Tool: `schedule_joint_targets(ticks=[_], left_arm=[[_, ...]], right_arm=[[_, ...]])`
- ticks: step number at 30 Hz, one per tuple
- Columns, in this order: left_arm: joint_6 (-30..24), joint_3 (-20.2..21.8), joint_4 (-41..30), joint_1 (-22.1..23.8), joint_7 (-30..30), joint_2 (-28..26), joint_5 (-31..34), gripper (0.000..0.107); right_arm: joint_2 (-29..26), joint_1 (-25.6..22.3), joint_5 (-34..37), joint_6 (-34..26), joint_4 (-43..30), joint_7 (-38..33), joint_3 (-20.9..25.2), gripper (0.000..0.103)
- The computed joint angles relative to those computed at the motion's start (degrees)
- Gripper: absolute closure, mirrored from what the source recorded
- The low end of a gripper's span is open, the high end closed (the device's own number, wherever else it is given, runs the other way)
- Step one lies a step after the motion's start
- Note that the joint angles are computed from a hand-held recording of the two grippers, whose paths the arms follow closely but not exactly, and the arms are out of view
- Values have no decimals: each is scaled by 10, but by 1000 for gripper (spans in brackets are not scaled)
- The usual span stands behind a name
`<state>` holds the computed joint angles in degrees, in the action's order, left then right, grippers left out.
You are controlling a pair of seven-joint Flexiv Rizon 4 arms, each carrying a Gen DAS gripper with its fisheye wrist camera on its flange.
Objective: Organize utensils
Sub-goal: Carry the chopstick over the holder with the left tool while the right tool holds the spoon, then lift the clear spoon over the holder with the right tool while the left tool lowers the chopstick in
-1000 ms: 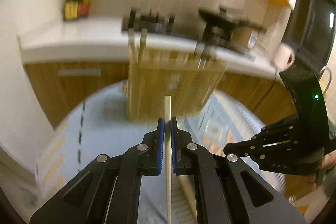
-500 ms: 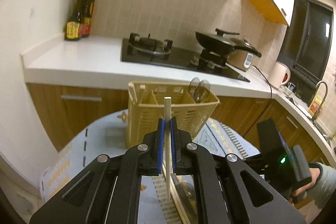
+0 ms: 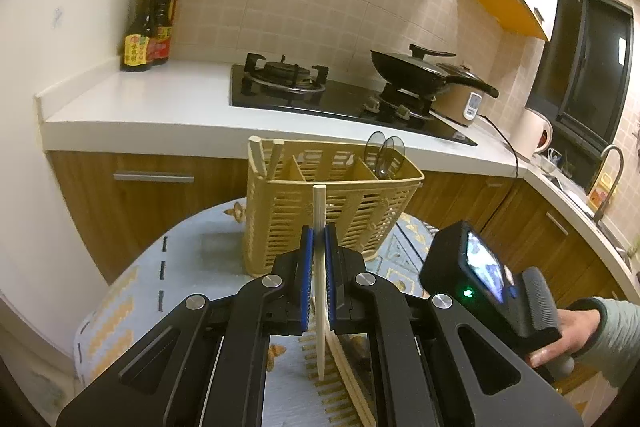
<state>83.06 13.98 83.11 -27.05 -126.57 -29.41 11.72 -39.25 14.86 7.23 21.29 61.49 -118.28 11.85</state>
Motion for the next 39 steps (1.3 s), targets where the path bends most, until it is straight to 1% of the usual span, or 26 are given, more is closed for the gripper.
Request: schedule_joint_targets(ticks=[7,8,9,10,13,16,20,23,25,26,28,29,31,35,36,37,38,39], left_arm=[[3,3,5,-2,-5,1,1,103],[3,4,5,-3,-6,0,2,103],[1,10,3,-8,-11,0,5,103],[-2,17,0,-14,-16,-1,10,103],[-13,38,-9,-30,-33,-2,30,103],[-12,47,-12,-37,-53,2,52,103],[8,67,-16,-49,-89,10,81,103],[29,83,-30,-58,-110,13,96,103],[43,65,-38,-44,-94,17,91,103],[47,66,-45,-43,-90,15,88,103],[45,83,-75,-50,-87,6,87,103],[45,84,-89,-49,-84,1,84,103],[47,82,-117,-42,-73,-11,75,103],[46,80,-192,-27,-44,-50,52,103],[44,72,-206,-21,-32,-58,45,103],[43,61,-222,-11,-18,-68,36,103],[42,55,-237,-5,-7,-79,28,103],[38,58,-255,-4,0,-91,22,103]], right_arm=[[11,28,-45,65,52,4,-12,64],[15,32,-55,80,66,4,-13,65],[19,34,-60,92,77,2,-12,71],[22,34,-62,97,84,0,-9,74],[34,35,-69,130,114,-5,-5,74],[46,22,-52,148,125,-13,6,74],[78,-23,23,175,126,-55,37,74],[94,-54,88,180,100,-87,54,74],[103,-66,124,190,79,-108,58,74],[107,-72,143,202,69,-116,60,74],[105,-88,186,199,29,-128,67,74],[104,-95,210,205,10,-134,71,74],[102,-98,241,239,-13,-142,69,74],[71,-96,280,278,-74,-128,71,74],[60,-90,282,298,-86,-123,69,74],[54,-90,283,305,-94,-121,71,74],[37,-90,287,305,-118,-117,74,74],[19,-86,289,310,-141,-110,75,74]])
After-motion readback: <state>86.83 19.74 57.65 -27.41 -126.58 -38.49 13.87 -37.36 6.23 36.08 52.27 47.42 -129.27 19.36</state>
